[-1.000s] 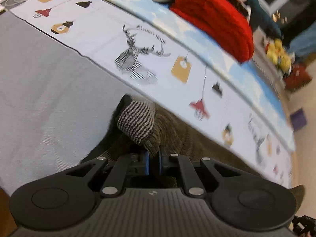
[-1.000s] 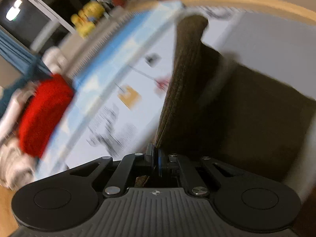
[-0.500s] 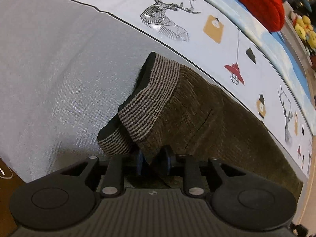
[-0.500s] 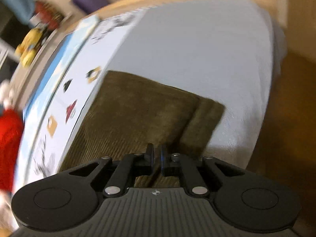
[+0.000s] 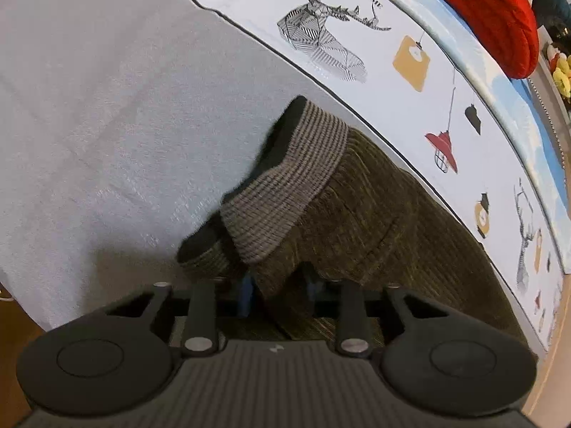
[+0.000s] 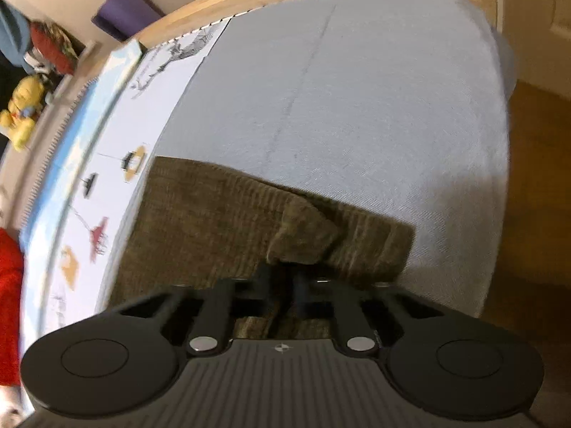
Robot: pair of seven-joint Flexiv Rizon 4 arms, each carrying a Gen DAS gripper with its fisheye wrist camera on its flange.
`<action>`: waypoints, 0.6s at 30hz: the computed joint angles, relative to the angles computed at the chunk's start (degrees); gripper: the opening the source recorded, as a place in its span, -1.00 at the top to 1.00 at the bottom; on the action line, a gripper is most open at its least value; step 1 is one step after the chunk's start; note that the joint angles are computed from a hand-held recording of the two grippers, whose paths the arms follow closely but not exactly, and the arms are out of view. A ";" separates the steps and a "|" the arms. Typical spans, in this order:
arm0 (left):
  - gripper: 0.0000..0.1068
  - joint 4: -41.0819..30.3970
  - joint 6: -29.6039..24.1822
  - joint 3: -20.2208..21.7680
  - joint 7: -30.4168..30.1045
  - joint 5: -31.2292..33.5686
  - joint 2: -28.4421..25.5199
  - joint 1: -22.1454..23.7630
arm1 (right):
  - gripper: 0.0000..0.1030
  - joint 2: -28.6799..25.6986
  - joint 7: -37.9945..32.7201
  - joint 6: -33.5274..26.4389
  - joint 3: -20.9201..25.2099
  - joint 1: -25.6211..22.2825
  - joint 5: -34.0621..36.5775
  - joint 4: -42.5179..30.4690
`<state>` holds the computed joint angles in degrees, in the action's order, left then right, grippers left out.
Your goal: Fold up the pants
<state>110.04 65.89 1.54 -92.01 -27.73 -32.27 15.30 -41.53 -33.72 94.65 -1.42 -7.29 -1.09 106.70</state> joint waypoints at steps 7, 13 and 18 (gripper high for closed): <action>0.84 7.41 17.52 -8.65 9.21 -4.87 4.58 3.64 | 0.96 2.65 -7.45 22.55 -11.64 11.70 6.24 6.37; 0.83 9.68 13.04 -7.58 13.29 -5.06 6.70 3.98 | 0.96 5.18 -9.48 10.17 -14.73 13.95 10.50 8.02; 0.81 2.73 -1.85 2.52 9.29 6.02 2.92 -1.78 | 0.96 4.40 -5.46 -6.51 -5.85 4.07 6.62 4.52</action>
<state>112.77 64.05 4.06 -82.72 -21.71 -29.34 13.52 -37.13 -39.18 88.14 -7.27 -3.22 5.53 111.22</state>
